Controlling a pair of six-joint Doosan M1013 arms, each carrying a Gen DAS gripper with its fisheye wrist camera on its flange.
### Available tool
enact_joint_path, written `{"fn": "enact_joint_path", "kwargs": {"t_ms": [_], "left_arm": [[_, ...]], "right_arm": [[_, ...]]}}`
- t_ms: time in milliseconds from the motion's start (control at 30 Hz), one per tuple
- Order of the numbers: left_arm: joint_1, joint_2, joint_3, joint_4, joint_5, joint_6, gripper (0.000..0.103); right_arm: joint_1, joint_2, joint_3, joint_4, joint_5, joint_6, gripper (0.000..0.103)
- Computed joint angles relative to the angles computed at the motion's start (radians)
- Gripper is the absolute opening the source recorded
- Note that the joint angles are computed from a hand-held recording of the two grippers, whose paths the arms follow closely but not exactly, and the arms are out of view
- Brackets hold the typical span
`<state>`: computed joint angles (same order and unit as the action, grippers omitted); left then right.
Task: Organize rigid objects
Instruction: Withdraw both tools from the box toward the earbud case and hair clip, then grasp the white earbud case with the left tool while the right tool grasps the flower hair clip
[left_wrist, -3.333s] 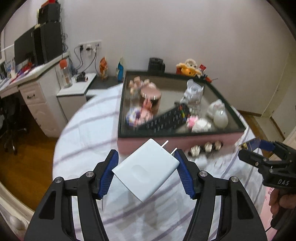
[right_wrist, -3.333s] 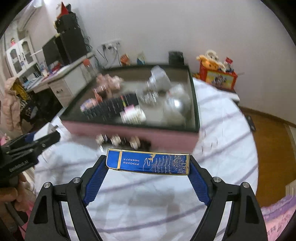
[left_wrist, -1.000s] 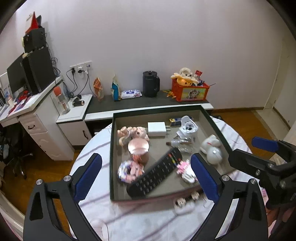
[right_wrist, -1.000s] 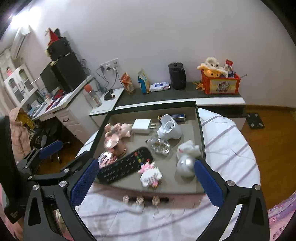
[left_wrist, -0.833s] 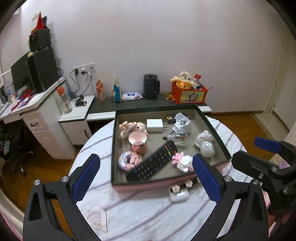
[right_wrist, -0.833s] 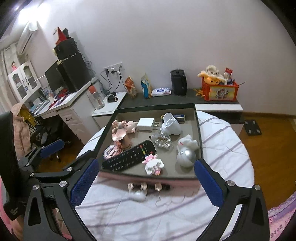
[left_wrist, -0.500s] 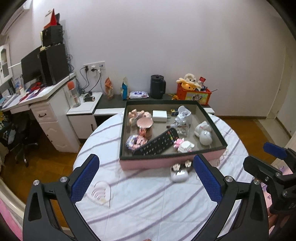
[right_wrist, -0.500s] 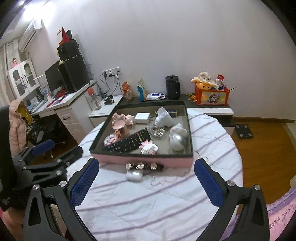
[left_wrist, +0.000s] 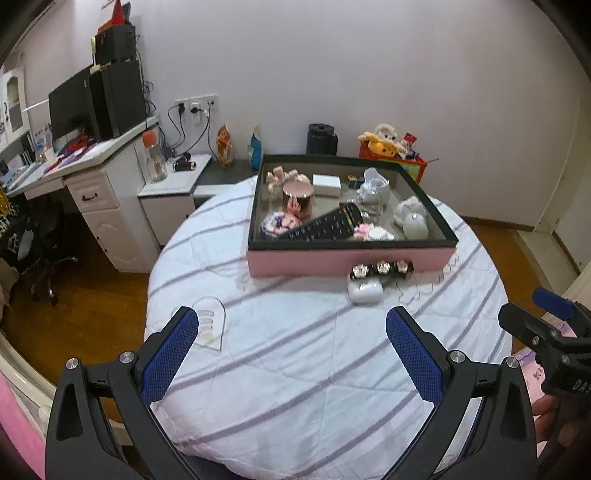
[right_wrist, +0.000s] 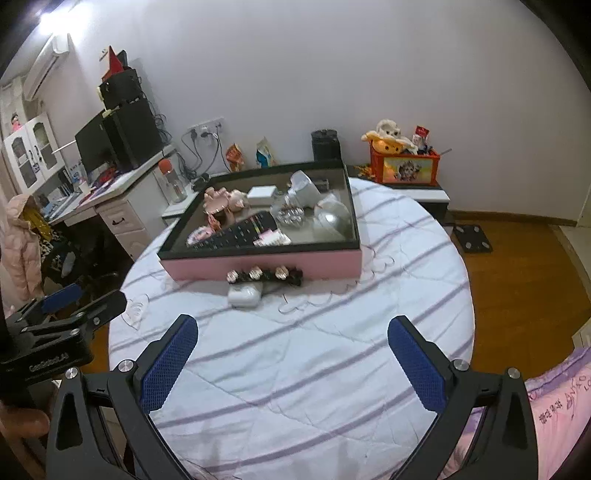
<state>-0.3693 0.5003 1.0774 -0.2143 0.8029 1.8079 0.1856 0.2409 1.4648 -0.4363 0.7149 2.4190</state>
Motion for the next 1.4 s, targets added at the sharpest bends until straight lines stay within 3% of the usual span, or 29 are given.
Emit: {"fn": "enact_joint_path", "kwargs": {"t_ms": [333,800,933,1100,1200,1400], "left_arm": [[-0.022,0.009,0.015,0.008,0.003,0.004,0.103],[-0.077,0.153,-0.116,0.010,0.066,-0.003,0.103],[-0.082,0.211,-0.188,0.002,0.121,-0.052,0.103],[-0.087,0.240,-0.227,0.016,0.120,-0.086,0.102],[-0.090,0.255,-0.251,0.018,0.140,-0.071,0.098],[-0.086,0.232,-0.211,0.005,0.094,-0.009,0.055]], "right_arm": [[-0.007,-0.007,0.022,0.013,0.016,0.003,0.103],[-0.057,0.019,0.028,0.071,0.026,0.000,0.103],[-0.075,0.032,0.026,0.111,0.021,-0.025,0.103],[-0.091,0.048,0.017,0.139,0.024,-0.047,0.103],[-0.098,0.055,0.012,0.151,0.024,-0.048,0.103],[-0.099,0.063,0.006,0.169,0.024,-0.063,0.103]]}}
